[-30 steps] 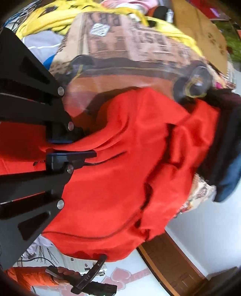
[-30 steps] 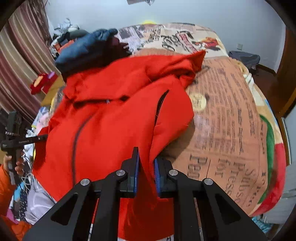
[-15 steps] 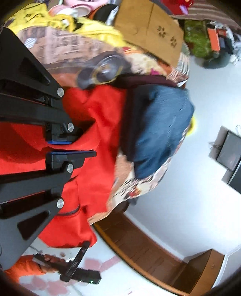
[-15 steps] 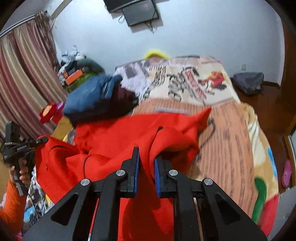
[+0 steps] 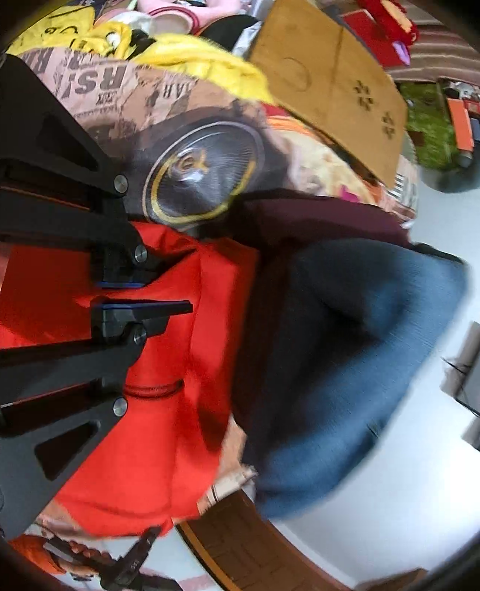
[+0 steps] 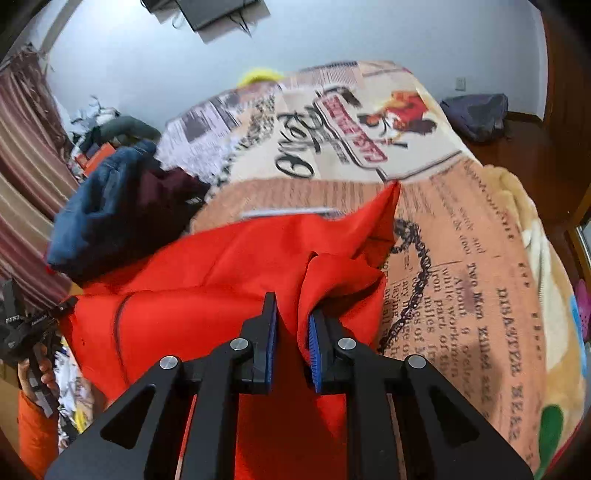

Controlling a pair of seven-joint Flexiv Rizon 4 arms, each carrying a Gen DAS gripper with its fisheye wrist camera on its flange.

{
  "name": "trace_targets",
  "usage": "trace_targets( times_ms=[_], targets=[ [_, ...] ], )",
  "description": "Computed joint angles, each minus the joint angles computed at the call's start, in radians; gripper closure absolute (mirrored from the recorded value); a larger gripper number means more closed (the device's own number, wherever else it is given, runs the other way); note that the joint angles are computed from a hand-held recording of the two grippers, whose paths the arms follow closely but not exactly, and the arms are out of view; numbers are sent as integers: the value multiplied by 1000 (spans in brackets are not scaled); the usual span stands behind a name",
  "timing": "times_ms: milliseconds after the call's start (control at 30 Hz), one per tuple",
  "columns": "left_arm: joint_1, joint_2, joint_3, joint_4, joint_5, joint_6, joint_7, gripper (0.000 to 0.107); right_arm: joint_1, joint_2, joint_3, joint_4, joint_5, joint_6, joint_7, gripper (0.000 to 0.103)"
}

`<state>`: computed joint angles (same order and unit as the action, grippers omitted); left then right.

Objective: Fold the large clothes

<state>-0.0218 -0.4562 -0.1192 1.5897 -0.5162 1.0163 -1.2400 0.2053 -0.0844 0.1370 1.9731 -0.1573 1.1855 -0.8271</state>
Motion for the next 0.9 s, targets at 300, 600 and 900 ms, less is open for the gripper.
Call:
trace_targets(
  times_ms=[300,600,900],
  targets=[
    [-27,-17,36,-30,125,-42,-7,87,-7,11,10,-15,64,-51,-77,77],
    [-11,103,37,109,104,-19,87,51,-6,109,19,19,123,-158,-82,60],
    [23,152,32,227,-31,-96,182,50,7,170,37,102,112,-160,-50,56]
  ],
)
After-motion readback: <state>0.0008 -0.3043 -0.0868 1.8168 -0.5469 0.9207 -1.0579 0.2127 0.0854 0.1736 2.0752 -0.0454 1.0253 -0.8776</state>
